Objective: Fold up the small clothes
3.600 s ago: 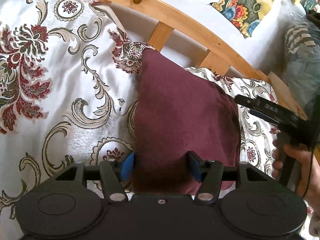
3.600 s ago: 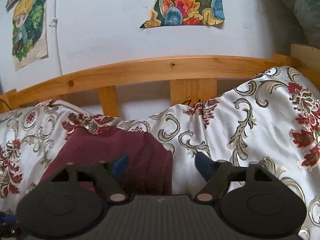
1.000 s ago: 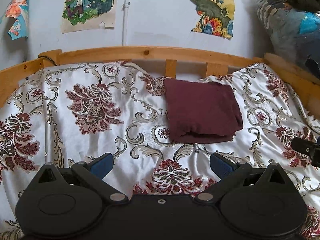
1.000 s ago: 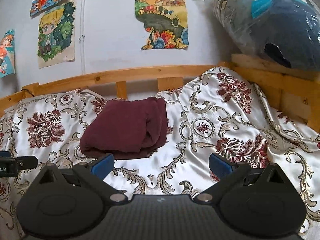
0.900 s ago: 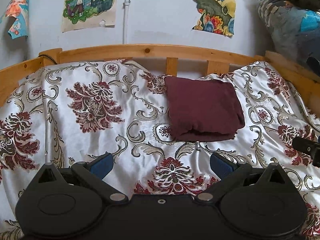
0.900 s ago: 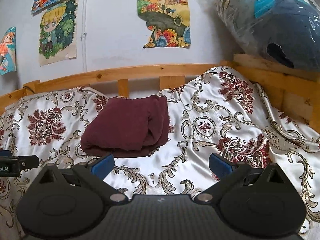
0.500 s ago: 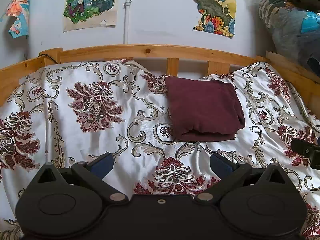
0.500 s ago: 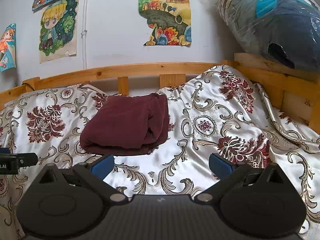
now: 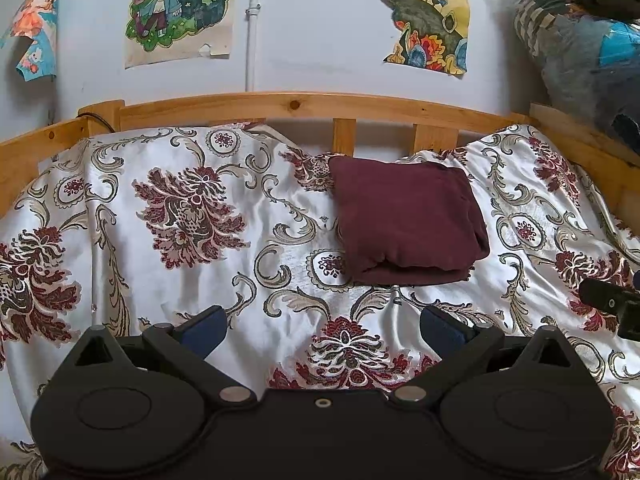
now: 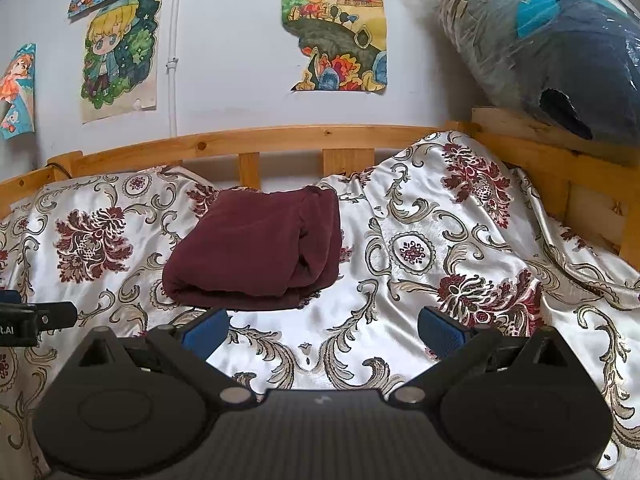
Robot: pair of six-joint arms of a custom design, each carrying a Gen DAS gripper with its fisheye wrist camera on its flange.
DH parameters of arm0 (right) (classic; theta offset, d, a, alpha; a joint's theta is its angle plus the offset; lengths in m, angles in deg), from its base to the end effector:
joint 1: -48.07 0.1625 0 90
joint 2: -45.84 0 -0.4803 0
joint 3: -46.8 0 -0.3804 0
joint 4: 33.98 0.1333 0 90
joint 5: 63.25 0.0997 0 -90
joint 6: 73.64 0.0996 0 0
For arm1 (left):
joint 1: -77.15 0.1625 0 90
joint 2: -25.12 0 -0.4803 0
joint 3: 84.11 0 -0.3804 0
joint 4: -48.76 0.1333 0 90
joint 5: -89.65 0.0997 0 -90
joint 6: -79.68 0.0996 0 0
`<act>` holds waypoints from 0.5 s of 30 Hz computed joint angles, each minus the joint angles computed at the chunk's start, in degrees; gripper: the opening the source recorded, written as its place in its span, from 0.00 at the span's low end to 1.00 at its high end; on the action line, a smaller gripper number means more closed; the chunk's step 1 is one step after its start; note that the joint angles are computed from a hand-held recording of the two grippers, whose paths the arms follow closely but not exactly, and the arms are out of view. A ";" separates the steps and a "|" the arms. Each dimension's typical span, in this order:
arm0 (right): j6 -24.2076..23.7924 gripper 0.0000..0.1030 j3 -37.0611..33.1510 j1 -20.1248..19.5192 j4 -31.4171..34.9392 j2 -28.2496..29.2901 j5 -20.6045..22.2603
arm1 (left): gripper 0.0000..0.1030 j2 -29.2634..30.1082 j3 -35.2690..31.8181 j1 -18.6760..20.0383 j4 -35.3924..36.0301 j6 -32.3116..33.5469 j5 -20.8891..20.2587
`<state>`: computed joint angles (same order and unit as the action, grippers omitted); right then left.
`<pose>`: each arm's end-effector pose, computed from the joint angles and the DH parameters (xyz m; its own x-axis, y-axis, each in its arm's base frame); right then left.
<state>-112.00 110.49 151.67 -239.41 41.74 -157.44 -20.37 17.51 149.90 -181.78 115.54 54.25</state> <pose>0.3129 -0.7575 -0.1045 -0.6893 -0.4765 0.5457 -0.7139 0.3189 -0.6234 0.0222 -0.6517 0.2828 -0.6264 -0.4342 -0.6474 0.4884 0.4286 -0.7601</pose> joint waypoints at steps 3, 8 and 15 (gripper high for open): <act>0.04 1.00 -0.03 0.04 -0.09 0.05 -0.10 | 0.99 0.04 -0.05 -0.01 -0.08 0.10 0.06; 0.04 1.00 -0.04 0.02 -0.04 0.04 -0.07 | 0.99 0.07 -0.09 -0.05 -0.19 0.22 0.13; 0.03 1.00 -0.02 0.02 -0.02 0.04 -0.05 | 0.99 0.05 -0.08 -0.01 -0.21 0.37 0.02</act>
<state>-111.97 110.47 151.69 -239.43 41.77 -157.48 -20.32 17.43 149.88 -182.00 115.92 54.27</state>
